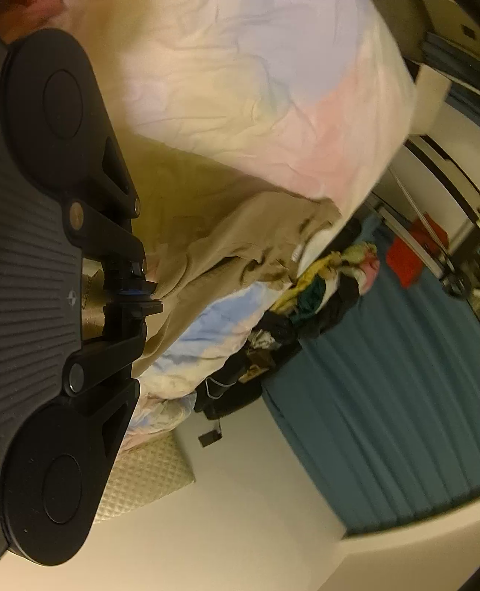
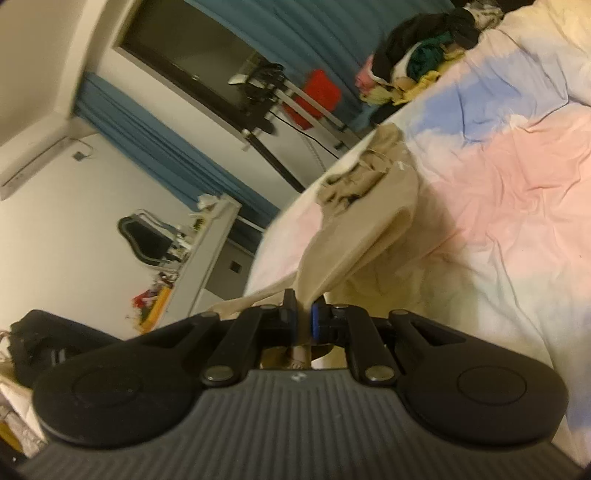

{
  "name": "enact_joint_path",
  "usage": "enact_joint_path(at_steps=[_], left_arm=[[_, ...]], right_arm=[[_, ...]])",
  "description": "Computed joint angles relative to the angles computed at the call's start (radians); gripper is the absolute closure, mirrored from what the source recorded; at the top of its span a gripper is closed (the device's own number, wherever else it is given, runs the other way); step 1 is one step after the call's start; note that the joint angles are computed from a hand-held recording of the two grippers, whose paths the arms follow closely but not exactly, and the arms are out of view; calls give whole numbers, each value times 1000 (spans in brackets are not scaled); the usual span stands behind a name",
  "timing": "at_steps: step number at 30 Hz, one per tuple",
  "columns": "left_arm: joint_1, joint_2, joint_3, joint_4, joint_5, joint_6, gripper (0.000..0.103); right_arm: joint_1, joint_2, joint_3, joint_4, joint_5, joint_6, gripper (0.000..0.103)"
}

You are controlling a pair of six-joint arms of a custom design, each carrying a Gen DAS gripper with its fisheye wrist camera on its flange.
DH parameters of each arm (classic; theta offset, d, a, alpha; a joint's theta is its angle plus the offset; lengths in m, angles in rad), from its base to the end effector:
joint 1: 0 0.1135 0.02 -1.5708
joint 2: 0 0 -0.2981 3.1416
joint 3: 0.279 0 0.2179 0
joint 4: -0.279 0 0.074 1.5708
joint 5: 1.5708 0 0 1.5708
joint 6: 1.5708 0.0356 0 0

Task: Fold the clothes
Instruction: 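Grasp the hem end with both grippers and fold it toward the collar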

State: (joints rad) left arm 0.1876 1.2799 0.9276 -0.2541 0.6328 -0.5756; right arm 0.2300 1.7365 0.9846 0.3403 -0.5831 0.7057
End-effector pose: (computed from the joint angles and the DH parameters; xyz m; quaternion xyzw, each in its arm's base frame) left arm 0.2360 0.0234 0.3246 -0.1797 0.8352 -0.3555 0.3793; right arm 0.3443 0.1007 0.2668 0.0358 0.8159 0.4512 0.3598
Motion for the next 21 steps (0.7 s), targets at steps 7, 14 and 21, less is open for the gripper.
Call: enact_joint_path(at_steps=[7,14,21], left_arm=[[32,-192,-215,-14,57,6,100],[-63,59,-94,121,-88,10,100],[-129,390,188,190,-267,-12,100]], right_arm=[[25,-142,-378,250,14,33,92],[-11,37,-267,382,-51,144,92],[0,278,158,208,22,131,92]])
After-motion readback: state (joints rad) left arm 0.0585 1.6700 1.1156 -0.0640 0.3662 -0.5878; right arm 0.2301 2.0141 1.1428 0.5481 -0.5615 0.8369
